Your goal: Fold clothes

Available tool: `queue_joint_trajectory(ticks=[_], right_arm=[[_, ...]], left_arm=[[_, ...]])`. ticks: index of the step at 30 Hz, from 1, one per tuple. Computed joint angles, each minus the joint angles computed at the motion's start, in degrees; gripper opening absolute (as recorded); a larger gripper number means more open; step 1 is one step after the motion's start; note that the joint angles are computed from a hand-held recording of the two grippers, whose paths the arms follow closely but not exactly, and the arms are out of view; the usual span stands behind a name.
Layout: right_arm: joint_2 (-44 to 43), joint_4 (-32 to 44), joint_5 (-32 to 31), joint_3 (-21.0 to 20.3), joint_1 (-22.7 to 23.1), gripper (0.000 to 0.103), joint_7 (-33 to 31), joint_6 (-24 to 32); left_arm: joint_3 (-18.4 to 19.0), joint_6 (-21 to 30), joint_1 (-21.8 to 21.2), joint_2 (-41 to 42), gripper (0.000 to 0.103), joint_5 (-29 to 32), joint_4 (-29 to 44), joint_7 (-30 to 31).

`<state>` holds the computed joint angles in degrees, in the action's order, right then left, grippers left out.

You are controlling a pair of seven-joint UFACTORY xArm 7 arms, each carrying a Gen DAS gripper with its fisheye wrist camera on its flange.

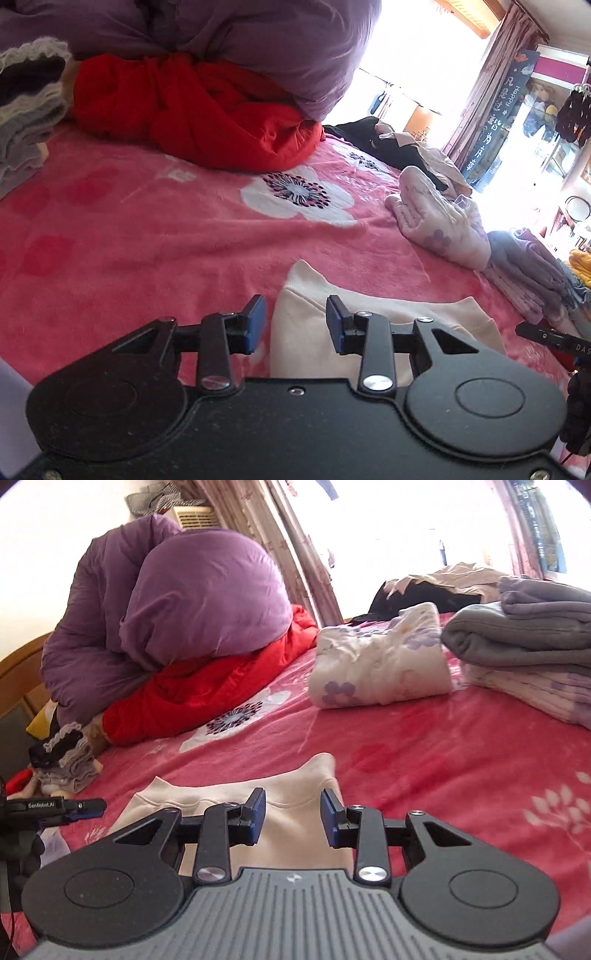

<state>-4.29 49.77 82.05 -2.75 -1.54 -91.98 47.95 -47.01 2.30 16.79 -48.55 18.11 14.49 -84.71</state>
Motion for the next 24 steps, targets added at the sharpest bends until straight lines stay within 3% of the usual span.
queue_joint_trajectory(ticks=[2, 8, 11, 12, 15, 17, 19, 22, 24], right_arm=[[1.95, 1.77, -0.21, 0.83, 0.73, 0.035, -0.16, -0.35], [9.12, 8.36, -2.44, 3.3, 1.44, 0.034, 2.9, -1.93], [14.37, 11.1, -4.58, 4.29, 1.04, 0.019, 8.39, -5.55], [15.94, 11.79, -4.2, 4.55, 0.3, 0.002, 9.64, -5.79], [17.37, 12.91, -4.51, 5.46, -1.77, 0.0, 12.06, -4.2], [18.02, 13.61, -5.21, 5.84, -2.72, 0.0, 13.75, -3.17], [18.32, 14.02, -5.74, 6.19, -3.37, 0.0, 15.04, -2.71], [15.24, 12.2, -4.21, 6.52, -3.76, 0.001, 13.71, -4.2], [11.91, 10.03, -0.69, 6.01, -3.92, 0.011, 10.23, -5.36]], left_arm=[[-0.61, -0.84, 2.53, 1.22, 0.034, 2.46, 1.18, 3.1], [-3.63, -13.4, 12.3, 10.87, 0.03, 4.75, 3.74, 13.08], [-5.65, -6.7, 14.76, 18.52, 0.027, 5.18, 7.66, 17.67], [-6.93, -5.78, 16.12, 19.71, 0.027, 4.92, 8.14, 18.4], [-3.73, -4.31, 12.41, 19.65, 0.027, 2.53, 7.71, 20.2], [-4.72, -4.77, 12.91, 18.57, 0.027, 2.33, 7.08, 20.11], [-1.62, -3.96, 9.61, 16.99, 0.027, 0.35, 5.7, 19.34], [3.21, -2.36, 3.33, 8.31, 0.027, -3.79, 0.72, 14.78], [5.65, 1.08, -1.18, 1.29, 0.027, -5.99, -2.56, 10.94]])
